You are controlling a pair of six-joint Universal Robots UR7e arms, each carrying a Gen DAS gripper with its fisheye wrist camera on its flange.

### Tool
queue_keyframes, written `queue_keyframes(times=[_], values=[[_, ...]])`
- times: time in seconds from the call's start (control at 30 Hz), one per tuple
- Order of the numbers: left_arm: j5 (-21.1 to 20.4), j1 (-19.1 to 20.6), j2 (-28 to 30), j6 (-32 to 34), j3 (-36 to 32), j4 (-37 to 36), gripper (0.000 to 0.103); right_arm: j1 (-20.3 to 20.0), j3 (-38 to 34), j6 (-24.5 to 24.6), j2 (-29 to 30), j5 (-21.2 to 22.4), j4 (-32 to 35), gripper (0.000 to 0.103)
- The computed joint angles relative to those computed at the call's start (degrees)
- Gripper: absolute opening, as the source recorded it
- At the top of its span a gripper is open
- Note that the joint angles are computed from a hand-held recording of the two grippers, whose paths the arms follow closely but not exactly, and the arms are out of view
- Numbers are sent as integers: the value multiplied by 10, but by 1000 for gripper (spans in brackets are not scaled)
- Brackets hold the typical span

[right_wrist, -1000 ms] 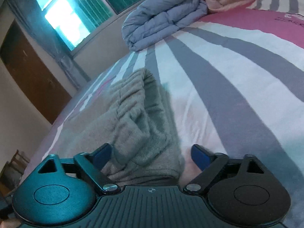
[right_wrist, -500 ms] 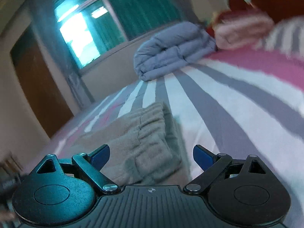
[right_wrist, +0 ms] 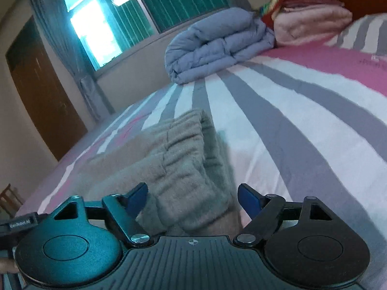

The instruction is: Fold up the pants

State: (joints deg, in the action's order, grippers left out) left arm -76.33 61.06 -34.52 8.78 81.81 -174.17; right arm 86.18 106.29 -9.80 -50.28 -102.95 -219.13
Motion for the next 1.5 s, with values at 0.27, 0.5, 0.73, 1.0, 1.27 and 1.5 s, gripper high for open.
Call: queue_keyframes(times=[0.27, 0.5, 0.73, 1.0, 1.27, 1.5], values=[[55, -14, -1, 21, 18, -42, 94, -2, 14, -2, -13, 10, -7, 81], [70, -24, -9, 47, 42, -74, 66, 2, 24, -8, -16, 6, -24, 81], [55, -23, -13, 63, 53, -85, 42, 6, 24, -7, -16, 0, -23, 81], [54, -23, -16, 69, 56, -88, 41, 2, 27, 2, -20, 19, -33, 81], [55, -21, -22, 46, 57, -77, 63, 0, 16, 21, -30, 14, 56, 81], [6, 9, -27, 5, 13, 32, 83, -48, 39, 121, -80, 109, 111, 81]])
